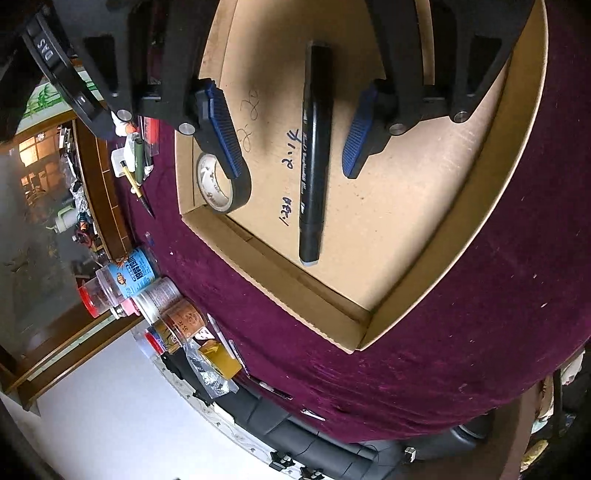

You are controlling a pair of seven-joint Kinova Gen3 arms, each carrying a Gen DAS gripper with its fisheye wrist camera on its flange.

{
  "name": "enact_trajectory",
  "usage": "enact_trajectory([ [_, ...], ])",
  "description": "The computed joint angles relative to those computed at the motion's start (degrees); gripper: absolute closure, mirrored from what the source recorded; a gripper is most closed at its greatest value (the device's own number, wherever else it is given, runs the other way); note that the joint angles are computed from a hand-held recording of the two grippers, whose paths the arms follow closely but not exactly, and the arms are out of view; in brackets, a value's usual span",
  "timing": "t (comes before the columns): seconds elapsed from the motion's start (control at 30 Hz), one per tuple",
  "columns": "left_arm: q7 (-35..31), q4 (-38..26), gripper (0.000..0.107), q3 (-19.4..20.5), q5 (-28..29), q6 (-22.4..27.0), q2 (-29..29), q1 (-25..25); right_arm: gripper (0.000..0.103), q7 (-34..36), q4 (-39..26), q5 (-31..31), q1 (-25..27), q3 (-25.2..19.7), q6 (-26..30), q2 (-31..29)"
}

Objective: Organize rigid objects
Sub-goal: 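Move the left tool back to the clear pink-item package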

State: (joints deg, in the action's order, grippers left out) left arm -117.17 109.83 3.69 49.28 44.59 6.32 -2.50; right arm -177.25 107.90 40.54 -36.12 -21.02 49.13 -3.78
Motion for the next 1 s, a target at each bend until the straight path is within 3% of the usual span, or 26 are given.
enact_trajectory([
  [0.13, -1.5, 1.1, 0.053, -0.3, 2.1, 0.2, -0.8, -0.5, 0.067, -9.1, 5.6, 3.7, 5.5, -8.0, 1.1, -5.1],
  [0.27, -4.2, 0.9, 0.052, -2.5, 4.8, 3.0, -1.4, 0.3, 0.067, -17.1, 7.9, 5.8, 3.2, -10.1, 7.4, -6.8],
  [0.43, -8.1, 1.4, 0.051, -2.1, 8.8, 13.2, -6.2, -2.4, 0.066, -21.5, 9.8, 9.9, 9.2, -22.0, 19.1, -11.3],
  [0.5, -7.7, 1.5, 0.042, -3.7, 7.5, 13.5, -10.0, 1.1, 0.037, -21.9, 10.6, 11.0, 12.2, -26.4, 23.7, -13.7],
  [0.53, -7.8, 1.8, 0.035, -5.0, 7.3, 12.9, -11.6, 3.8, 0.009, -22.5, 11.5, 11.9, 12.4, -27.0, 25.6, -14.5],
  [0.6, -6.7, 1.9, 0.030, -6.3, 5.6, 10.6, -13.8, 9.1, 0.006, -21.7, 13.0, 11.4, 11.8, -25.1, 26.7, -15.5],
  [0.67, -3.4, 1.0, 0.030, -6.0, 1.6, 7.8, -14.1, 14.3, 0.006, -18.1, 13.5, 7.6, 12.5, -19.9, 24.0, -16.5],
  [0.8, 5.7, -1.8, 0.030, 2.4, -7.7, 4.5, -11.4, 15.4, 0.006, -17.0, 19.1, 6.0, 13.1, -9.3, 14.9, -20.5],
  [0.9, 12.7, -3.8, 0.030, 8.3, -13.5, 2.7, -8.4, 15.8, 0.006, -20.6, 23.2, 9.0, 7.5, -1.4, 13.1, -21.8],
  [1.0, 19.7, -6.3, 0.030, 7.7, -20.5, -0.4, -5.0, 22.6, 0.006, -24.2, 26.5, 11.2, 0.5, 5.3, 12.4, -23.2],
])
